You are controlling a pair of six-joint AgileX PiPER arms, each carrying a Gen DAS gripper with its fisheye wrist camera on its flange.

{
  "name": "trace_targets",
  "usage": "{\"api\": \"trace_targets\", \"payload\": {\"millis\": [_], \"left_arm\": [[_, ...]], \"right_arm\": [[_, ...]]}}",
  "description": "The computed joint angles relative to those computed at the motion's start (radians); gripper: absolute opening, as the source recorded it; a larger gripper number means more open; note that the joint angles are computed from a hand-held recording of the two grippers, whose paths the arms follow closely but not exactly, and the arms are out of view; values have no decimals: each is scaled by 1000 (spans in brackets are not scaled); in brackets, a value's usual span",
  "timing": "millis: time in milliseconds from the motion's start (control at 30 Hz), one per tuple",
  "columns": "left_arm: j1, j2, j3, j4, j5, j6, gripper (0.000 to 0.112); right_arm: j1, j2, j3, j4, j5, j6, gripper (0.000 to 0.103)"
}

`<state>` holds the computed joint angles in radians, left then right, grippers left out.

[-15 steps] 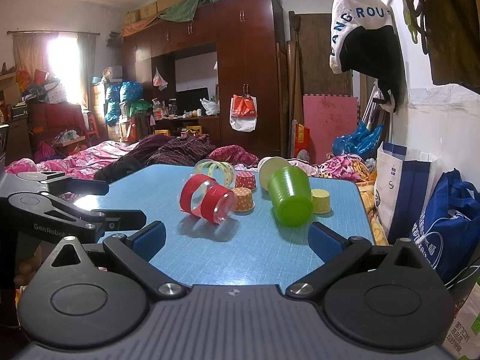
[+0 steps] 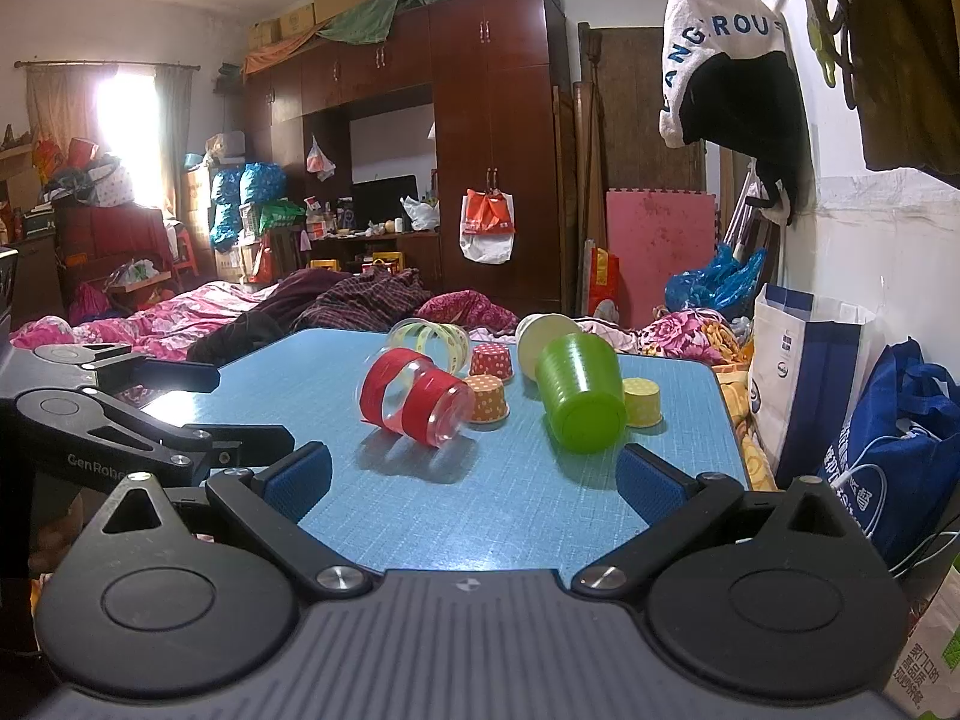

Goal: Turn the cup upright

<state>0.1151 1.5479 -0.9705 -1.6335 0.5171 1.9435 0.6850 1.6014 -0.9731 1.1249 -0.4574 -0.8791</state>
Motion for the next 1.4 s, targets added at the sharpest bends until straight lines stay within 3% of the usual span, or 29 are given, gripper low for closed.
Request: {"api": "trace_targets", "payload": {"millis": [1400], "left_arm": [[-3, 4, -4, 41, 9, -17, 103]], "right_arm": [[-3, 6, -2, -10, 5, 3, 102]]}}
